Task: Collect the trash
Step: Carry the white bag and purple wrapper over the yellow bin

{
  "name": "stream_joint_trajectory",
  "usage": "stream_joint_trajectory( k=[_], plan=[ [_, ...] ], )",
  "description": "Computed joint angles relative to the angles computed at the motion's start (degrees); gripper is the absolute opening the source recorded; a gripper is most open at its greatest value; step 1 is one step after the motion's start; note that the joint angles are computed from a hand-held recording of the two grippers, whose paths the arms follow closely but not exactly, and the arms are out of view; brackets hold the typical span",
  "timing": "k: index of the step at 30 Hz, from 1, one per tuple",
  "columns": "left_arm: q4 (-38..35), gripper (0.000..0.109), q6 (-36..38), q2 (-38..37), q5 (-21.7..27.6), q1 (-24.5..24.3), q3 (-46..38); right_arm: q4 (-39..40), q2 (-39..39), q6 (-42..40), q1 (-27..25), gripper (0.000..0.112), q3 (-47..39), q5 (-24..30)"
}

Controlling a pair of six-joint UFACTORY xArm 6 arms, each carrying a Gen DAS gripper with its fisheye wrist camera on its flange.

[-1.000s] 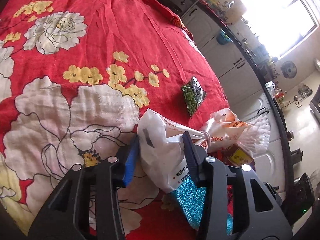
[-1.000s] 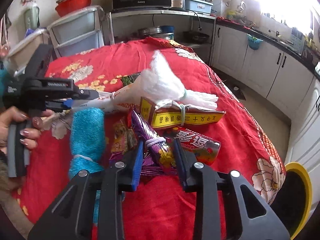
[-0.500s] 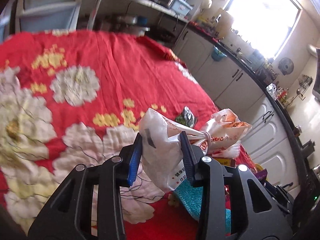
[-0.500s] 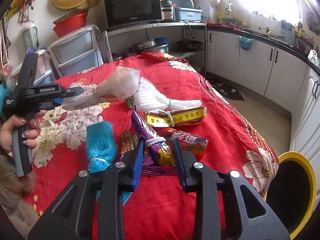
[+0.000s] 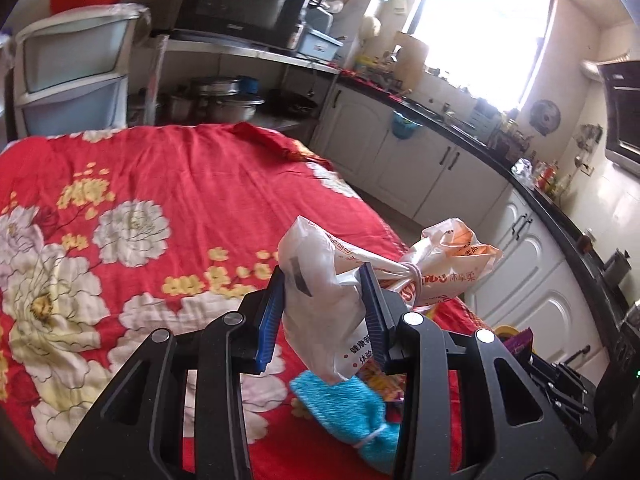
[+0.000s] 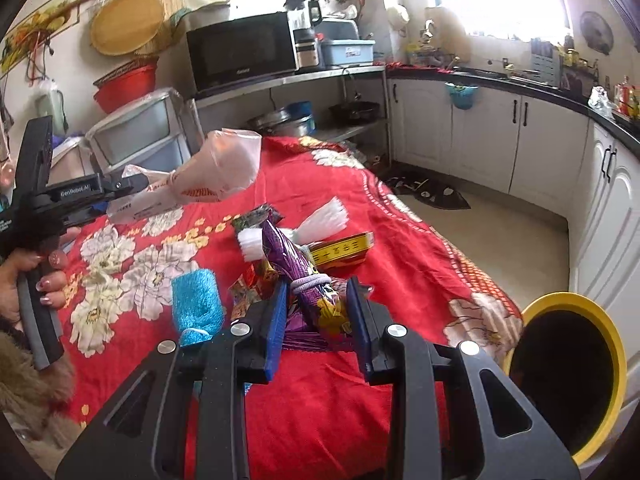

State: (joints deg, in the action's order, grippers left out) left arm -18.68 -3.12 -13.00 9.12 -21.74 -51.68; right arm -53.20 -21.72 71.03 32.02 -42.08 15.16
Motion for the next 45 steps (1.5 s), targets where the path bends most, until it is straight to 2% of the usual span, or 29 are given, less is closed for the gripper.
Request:
stream_joint_trajectory(
  k=[11,26,39,45],
  plan=[
    [-3.7,0.03,5.4,4.8,-0.2,-6.3,-5.9,-2.7,-8.6,4.2,-2.2,0.028,4.5,3.3],
    [-2.1,0.03,6.4,12.0,0.3,-13.6,-14.2,-2.8,-22.4,6.9,-7.1,0.028,12.8,8.2],
    [3.0,0.03,3.8,18.3,1.5,-18.8,-21.8,0.5,-34.3,6.1,-11.9,0.028,20.0,12.1],
    [7.8,0.03,1.0,21.7,2.6,-21.0,-25.7,2.3,-39.5,5.3,-13.8,0.028,22.9,13.8]
  ],
)
